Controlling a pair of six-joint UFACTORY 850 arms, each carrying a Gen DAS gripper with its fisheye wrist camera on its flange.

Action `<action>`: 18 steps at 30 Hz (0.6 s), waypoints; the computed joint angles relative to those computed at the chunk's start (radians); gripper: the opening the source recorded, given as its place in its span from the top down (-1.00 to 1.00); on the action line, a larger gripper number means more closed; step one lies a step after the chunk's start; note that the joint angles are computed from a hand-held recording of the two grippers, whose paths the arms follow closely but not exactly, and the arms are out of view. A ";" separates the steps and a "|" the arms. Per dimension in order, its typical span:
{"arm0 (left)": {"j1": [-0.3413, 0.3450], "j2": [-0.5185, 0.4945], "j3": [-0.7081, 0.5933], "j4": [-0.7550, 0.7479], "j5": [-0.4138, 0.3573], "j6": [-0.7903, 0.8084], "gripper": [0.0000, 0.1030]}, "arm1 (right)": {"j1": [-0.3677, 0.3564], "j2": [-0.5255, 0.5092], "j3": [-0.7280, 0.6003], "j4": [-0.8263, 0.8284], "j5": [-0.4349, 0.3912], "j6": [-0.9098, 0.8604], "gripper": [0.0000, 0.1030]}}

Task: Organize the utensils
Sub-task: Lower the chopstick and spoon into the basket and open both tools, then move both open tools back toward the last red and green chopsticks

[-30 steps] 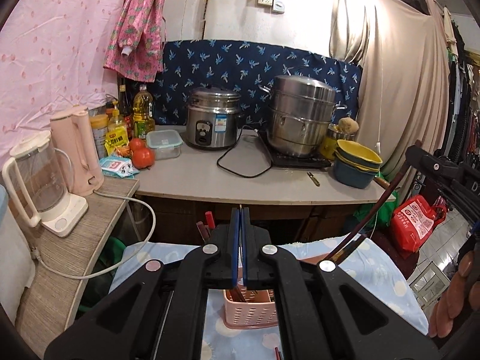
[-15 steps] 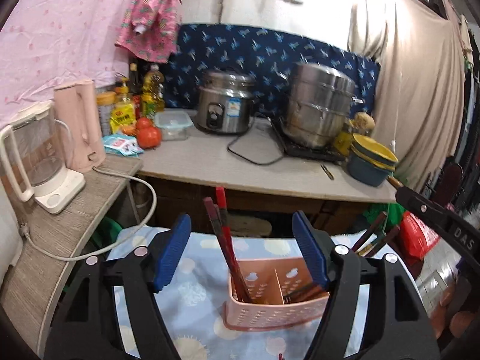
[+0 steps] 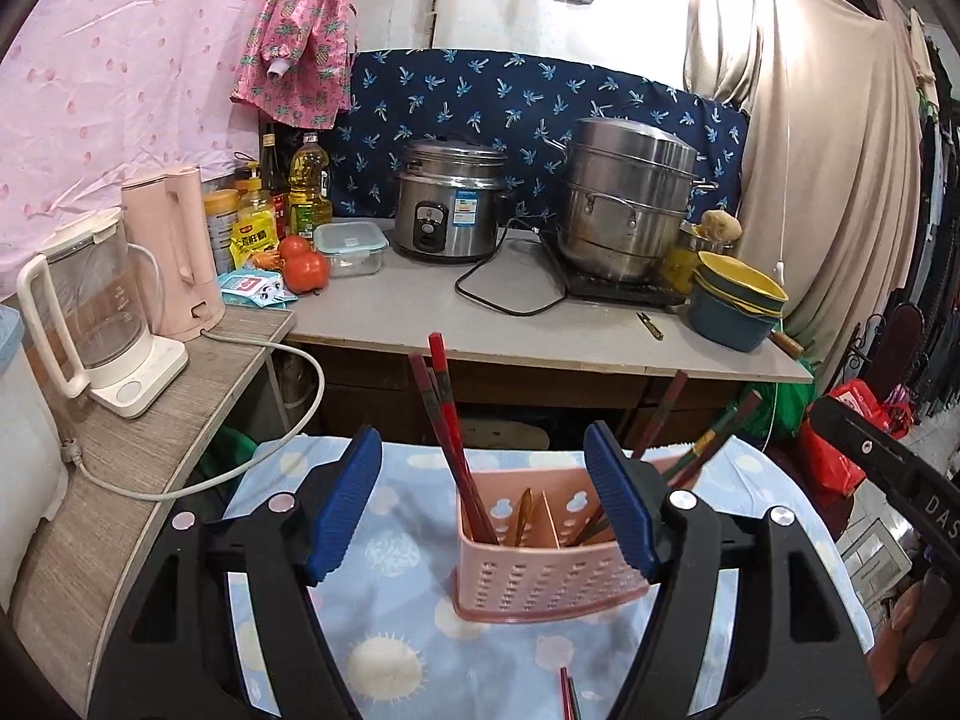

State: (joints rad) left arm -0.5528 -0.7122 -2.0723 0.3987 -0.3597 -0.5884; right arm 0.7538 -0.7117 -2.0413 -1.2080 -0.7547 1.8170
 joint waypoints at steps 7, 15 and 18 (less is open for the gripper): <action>-0.021 0.127 0.203 0.113 0.018 -0.118 -0.29 | 0.060 0.089 0.164 -0.002 -0.028 0.045 0.44; -0.058 0.247 0.423 0.200 0.022 -0.224 -0.29 | 0.135 0.158 0.324 0.044 -0.033 0.097 0.44; -0.073 0.284 0.495 0.227 0.021 -0.270 -0.29 | 0.166 0.168 0.363 0.072 -0.037 0.100 0.44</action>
State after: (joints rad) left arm -0.6258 -0.4283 -1.5777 0.6260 -0.3390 -0.8588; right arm 0.9200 -0.5433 -1.6782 -1.1361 -0.7915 1.9168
